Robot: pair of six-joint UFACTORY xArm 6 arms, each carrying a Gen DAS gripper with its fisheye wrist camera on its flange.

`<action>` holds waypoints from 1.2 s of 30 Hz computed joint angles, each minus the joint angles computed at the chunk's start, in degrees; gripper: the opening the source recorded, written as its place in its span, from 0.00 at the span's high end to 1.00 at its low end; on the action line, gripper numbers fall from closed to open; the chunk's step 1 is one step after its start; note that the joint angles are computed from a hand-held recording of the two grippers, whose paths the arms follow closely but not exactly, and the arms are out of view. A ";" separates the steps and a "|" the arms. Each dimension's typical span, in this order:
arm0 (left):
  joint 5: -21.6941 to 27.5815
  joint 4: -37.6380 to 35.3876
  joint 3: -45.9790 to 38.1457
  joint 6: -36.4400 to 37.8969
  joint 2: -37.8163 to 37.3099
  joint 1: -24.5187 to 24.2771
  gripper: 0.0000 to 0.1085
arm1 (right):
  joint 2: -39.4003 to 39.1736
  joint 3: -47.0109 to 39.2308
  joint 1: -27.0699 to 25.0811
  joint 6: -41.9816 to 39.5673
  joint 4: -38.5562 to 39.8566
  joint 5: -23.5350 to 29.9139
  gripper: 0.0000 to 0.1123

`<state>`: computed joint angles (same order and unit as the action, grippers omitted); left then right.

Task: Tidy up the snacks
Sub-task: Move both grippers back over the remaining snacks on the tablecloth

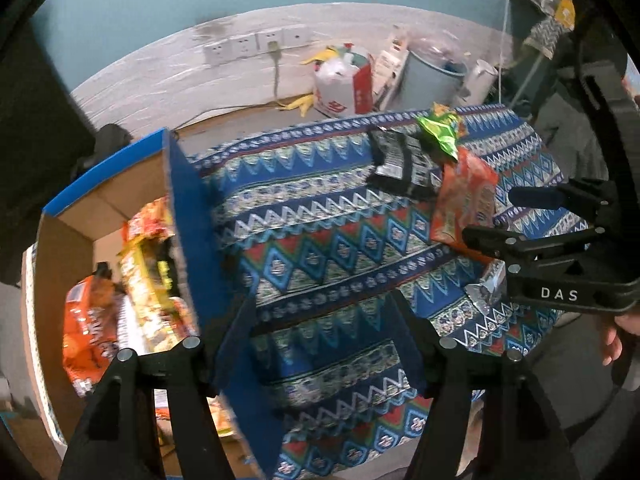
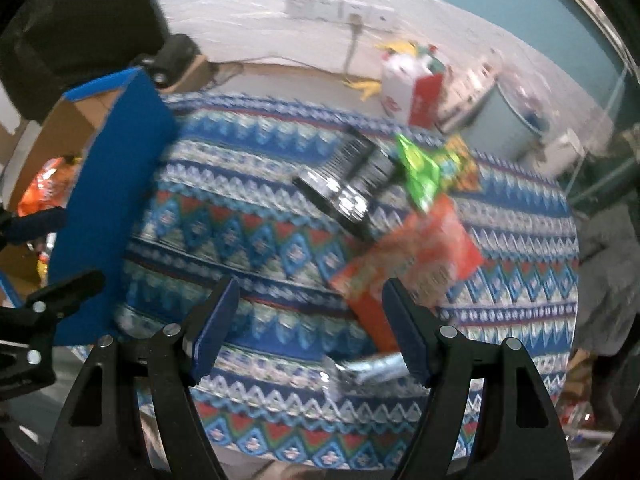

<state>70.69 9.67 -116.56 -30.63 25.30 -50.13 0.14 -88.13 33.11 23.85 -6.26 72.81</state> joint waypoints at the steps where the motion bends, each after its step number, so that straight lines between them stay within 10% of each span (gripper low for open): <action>1: 0.40 -0.05 -0.76 0.17 0.73 -0.22 0.37 | -1.15 2.03 -0.76 0.46 0.31 0.10 0.34; 27: 5.19 -4.00 -11.07 1.43 13.38 -1.64 0.37 | -9.13 23.93 -7.02 11.95 4.85 -1.57 0.35; 36: 10.70 -4.42 -25.73 1.82 22.10 -1.59 0.37 | -15.01 31.33 -8.22 6.82 1.33 -3.87 0.70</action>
<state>81.40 5.25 -142.29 -28.81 47.40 -51.71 -14.87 -56.80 24.89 30.68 -4.93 68.94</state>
